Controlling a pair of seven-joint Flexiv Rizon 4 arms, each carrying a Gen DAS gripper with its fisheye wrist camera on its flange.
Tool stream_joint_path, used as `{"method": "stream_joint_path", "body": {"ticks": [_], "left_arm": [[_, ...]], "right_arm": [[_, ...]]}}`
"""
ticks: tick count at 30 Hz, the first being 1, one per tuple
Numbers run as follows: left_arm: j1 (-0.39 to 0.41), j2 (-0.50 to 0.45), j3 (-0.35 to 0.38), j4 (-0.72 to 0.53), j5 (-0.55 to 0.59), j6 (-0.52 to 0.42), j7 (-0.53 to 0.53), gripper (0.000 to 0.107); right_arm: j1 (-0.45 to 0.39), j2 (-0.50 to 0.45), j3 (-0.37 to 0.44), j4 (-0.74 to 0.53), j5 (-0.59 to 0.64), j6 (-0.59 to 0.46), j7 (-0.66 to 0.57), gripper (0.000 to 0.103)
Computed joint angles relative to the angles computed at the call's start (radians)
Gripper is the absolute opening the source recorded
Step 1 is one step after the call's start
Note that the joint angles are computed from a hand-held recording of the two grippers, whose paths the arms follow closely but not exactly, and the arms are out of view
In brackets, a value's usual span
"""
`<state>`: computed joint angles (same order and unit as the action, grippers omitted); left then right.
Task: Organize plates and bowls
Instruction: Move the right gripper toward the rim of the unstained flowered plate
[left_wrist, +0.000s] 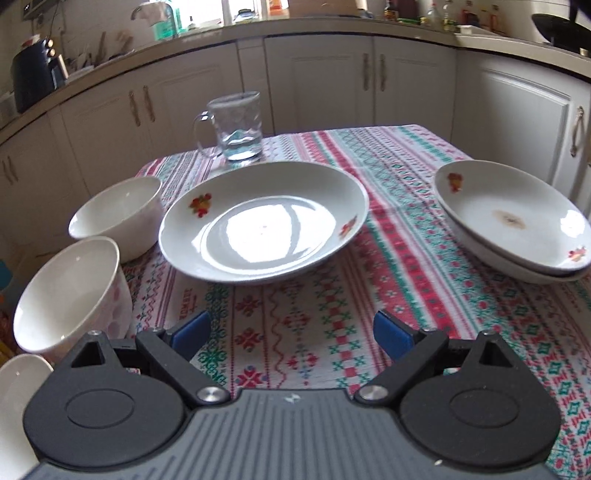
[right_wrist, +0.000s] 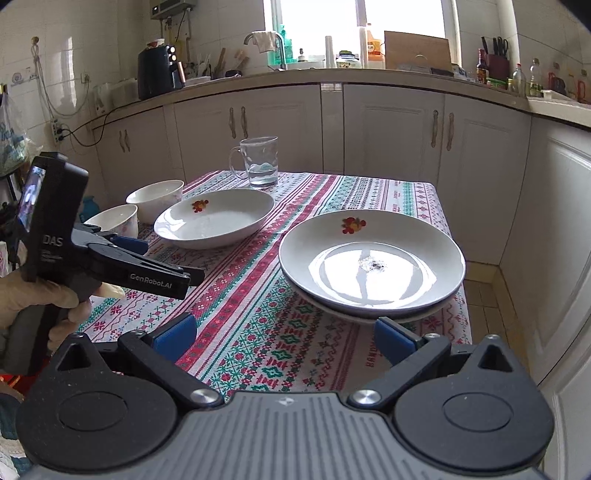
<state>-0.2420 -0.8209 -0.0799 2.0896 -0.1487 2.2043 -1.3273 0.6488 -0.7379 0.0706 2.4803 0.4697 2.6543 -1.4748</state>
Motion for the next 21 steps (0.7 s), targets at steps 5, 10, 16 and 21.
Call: {"method": "stream_joint_path", "body": {"ticks": [5, 10, 16, 21], "left_arm": [[0.048, -0.024, -0.03, -0.023, 0.041, 0.002, -0.032, 0.096], [0.072, -0.045, -0.045, -0.048, 0.065, 0.006, -0.051, 0.103], [0.106, -0.06, -0.073, -0.081, 0.098, -0.027, -0.086, 0.103], [0.077, -0.062, -0.054, -0.095, 0.068, -0.035, -0.097, 0.103]], "right_arm": [[0.021, 0.045, -0.025, -0.006, 0.013, -0.071, -0.035, 0.103], [0.023, 0.092, -0.044, -0.009, 0.008, -0.143, -0.064, 0.103], [0.082, 0.166, -0.122, -0.028, 0.035, -0.284, -0.173, 0.103], [0.077, 0.225, -0.17, -0.057, -0.026, -0.405, -0.275, 0.103]]}}
